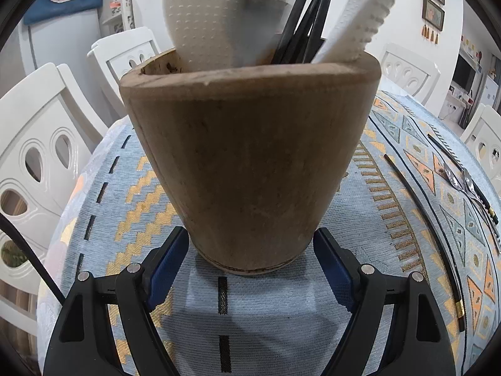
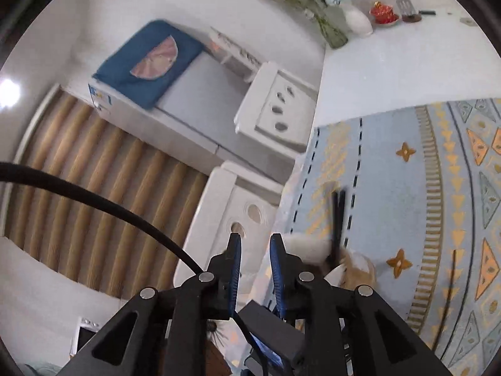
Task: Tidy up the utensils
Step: 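Carry the silver fork to the wooden pot and drop it inside, then move the right gripper back over the remaining spoons and forks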
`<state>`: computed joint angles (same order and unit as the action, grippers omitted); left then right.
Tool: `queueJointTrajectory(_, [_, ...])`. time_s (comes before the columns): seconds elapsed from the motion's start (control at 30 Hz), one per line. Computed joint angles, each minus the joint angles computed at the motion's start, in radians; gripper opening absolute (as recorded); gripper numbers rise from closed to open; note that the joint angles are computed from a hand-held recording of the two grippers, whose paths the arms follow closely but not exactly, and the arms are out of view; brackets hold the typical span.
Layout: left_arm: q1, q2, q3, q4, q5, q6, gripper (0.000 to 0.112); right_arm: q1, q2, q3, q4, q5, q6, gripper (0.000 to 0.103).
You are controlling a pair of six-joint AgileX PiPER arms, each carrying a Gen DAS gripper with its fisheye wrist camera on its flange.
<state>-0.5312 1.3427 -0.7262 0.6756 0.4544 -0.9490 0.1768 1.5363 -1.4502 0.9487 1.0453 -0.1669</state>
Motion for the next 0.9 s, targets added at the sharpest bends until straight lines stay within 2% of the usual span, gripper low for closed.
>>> queueJointTrajectory(0.13, [0.000, 0.003, 0.001, 0.005, -0.002, -0.004, 0.082, -0.086, -0.079, 0.018, -0.028, -0.002, 0.008, 0.029])
queueJointTrajectory(0.43, [-0.009, 0.005, 0.004, 0.012, 0.000, -0.017, 0.082, -0.288, -0.232, 0.072, -0.099, 0.056, 0.027, 0.031])
queueJointTrajectory(0.73, [-0.001, 0.010, 0.002, 0.004, -0.002, -0.003, 0.082, -0.417, -0.306, 0.143, -0.360, 0.119, 0.100, 0.036])
queueJointTrajectory(0.9, [-0.008, 0.012, 0.005, 0.016, -0.001, -0.017, 0.082, -0.446, -0.302, 0.229, -0.477, 0.110, 0.131, 0.036])
